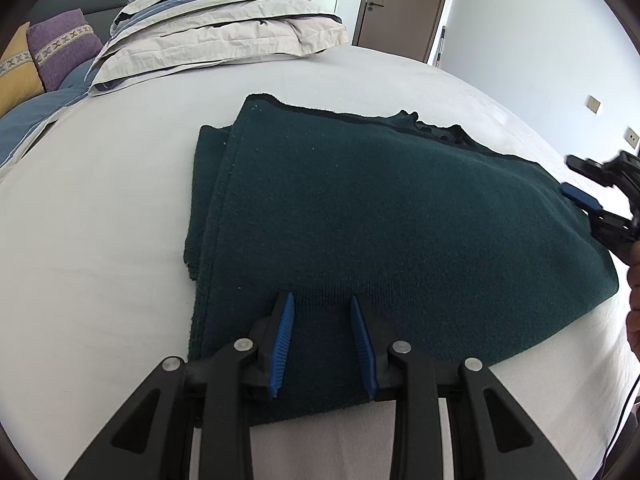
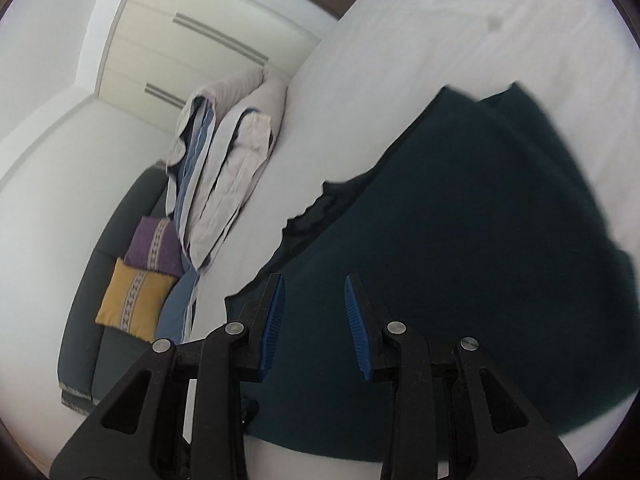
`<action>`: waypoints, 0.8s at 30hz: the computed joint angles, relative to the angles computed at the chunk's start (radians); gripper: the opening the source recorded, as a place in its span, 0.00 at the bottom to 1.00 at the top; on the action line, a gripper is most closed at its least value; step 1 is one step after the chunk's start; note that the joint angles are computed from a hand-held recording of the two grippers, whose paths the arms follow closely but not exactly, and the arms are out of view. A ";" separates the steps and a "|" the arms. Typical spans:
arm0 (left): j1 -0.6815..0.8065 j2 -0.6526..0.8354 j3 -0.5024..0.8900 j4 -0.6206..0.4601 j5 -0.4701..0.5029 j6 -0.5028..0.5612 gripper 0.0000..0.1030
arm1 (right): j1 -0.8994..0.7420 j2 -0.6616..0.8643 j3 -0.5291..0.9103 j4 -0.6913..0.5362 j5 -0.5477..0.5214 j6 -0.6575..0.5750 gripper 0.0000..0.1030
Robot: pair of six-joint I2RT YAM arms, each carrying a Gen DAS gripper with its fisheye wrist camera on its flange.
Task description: Fold small clothes
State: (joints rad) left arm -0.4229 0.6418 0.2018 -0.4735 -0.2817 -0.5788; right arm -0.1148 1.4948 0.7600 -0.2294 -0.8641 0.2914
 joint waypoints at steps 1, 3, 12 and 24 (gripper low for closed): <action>0.000 0.005 0.000 0.005 0.000 0.000 0.32 | 0.070 0.047 0.014 0.044 0.027 0.030 0.30; 0.000 0.009 -0.001 0.009 0.002 -0.001 0.32 | 0.184 0.151 0.061 0.096 0.108 0.059 0.30; 0.031 -0.004 -0.011 0.018 0.031 0.019 0.32 | -0.087 0.339 0.153 0.231 0.128 0.125 0.28; -0.030 0.007 0.006 -0.013 -0.028 -0.015 0.32 | -0.061 0.000 -0.094 -0.051 -0.102 -0.109 0.31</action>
State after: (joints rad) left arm -0.4528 0.6487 0.2081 -0.4866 -0.3097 -0.5937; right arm -0.1759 1.4948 0.6660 -0.2808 -0.9665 0.1821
